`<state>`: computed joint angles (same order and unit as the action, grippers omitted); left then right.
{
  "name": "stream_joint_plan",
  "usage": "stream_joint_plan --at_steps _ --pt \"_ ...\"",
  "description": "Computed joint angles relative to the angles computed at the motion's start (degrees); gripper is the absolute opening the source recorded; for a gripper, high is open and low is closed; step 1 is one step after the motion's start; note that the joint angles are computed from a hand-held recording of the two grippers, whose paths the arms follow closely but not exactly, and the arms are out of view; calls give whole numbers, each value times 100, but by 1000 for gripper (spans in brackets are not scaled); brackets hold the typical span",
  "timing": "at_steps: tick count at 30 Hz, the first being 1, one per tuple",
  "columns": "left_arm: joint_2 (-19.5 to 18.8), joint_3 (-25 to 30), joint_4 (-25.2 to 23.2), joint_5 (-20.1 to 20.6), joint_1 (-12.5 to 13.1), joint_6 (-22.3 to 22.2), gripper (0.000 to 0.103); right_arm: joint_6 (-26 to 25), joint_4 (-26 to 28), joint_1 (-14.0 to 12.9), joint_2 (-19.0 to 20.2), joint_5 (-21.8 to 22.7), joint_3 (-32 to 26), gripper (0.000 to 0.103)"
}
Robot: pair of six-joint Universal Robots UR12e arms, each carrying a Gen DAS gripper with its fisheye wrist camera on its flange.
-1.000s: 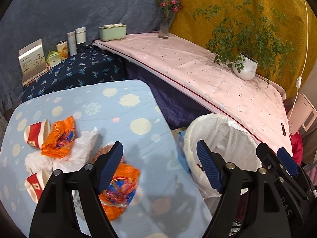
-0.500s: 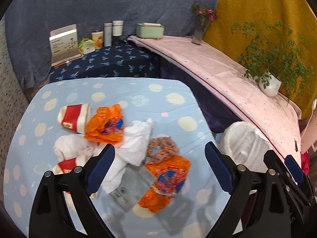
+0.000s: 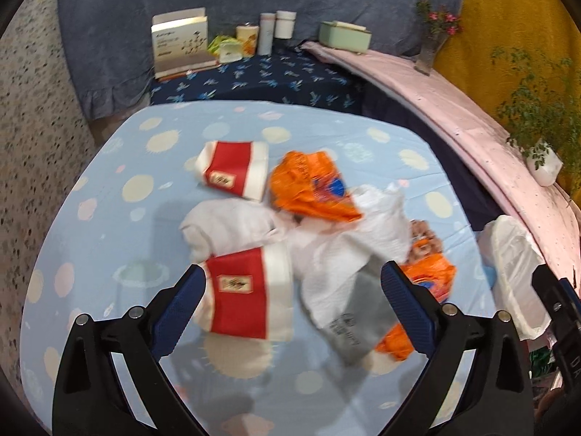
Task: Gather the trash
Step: 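Move both tools back over the table toward the paper cups, then grasp the large red-and-white paper cup with the left tool while the right tool grasps the white glove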
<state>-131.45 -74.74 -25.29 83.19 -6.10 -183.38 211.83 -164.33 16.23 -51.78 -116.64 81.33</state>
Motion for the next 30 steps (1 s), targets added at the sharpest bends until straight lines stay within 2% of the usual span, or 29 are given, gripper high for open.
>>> stream_joint_plan --at_steps 13,21,30 --pt "-148 -53 -475 161 158 65 93 -172 374 149 284 287 -375 76" --pt "-197 22 -553 -184 214 3 95 -255 568 201 412 341 -565 76" --pt "-348 274 -845 -130 138 78 94 -201 695 194 455 326 -649 76"
